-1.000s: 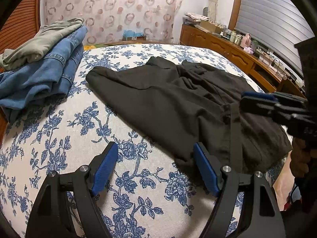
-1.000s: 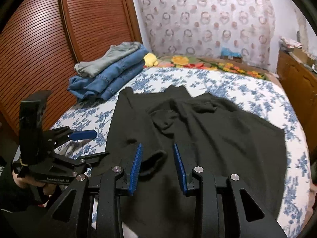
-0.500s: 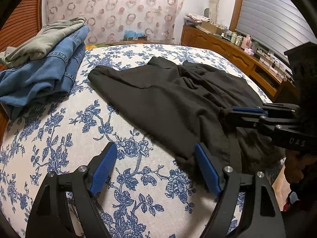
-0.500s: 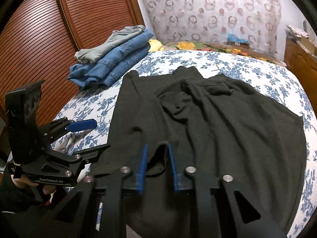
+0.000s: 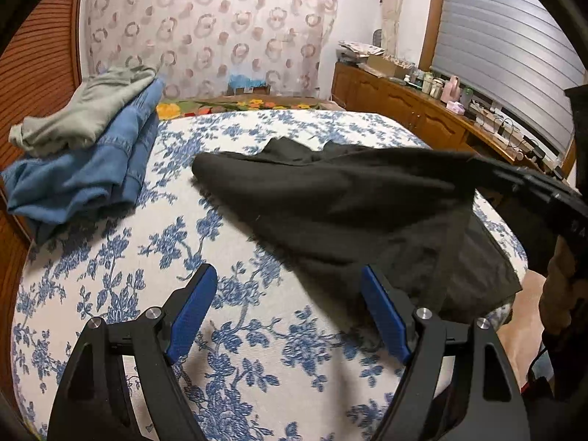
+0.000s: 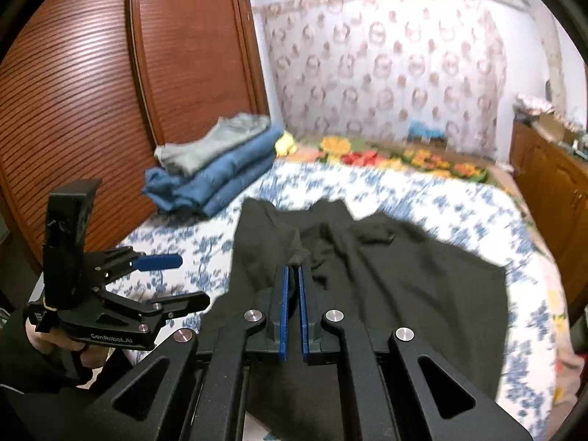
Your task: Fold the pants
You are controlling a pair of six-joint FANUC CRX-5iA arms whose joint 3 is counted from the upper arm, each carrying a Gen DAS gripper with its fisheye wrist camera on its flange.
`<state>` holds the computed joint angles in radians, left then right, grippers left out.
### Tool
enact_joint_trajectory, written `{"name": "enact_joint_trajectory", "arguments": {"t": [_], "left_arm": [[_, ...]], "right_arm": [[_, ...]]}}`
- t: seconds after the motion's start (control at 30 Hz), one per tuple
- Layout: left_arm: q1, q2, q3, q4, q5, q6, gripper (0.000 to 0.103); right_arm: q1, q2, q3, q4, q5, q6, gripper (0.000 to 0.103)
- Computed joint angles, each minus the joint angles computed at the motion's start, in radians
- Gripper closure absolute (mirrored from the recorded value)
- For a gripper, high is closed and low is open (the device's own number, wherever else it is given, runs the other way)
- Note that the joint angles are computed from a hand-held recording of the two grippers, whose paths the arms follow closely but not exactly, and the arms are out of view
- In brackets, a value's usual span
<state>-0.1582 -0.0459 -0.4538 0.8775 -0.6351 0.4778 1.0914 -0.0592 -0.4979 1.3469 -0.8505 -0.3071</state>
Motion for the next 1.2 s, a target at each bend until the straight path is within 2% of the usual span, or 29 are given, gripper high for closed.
{"name": "enact_joint_trajectory", "arguments": {"t": [0.27,0.6,1.0,1.2], "left_arm": [[-0.029,-0.001,0.028,-0.019,-0.021,0.005,0.022],[-0.067,0.009,0.061,-0.046,-0.046,0.019,0.022],[-0.113,0.019,0.081,-0.082,-0.050,0.030,0.022],[-0.128,0.032,0.093,-0.112,-0.057,0.055,0.022]], "right_arm": [[0.108,-0.035,-0.049,0.050,-0.194,-0.079,0.098],[0.260,-0.048,-0.070,0.000,-0.419,-0.125,0.098],[0.394,-0.009,-0.037,-0.115,-0.578,-0.192,0.098],[0.398,-0.007,-0.005,-0.170,-0.584,-0.182,0.098]]}}
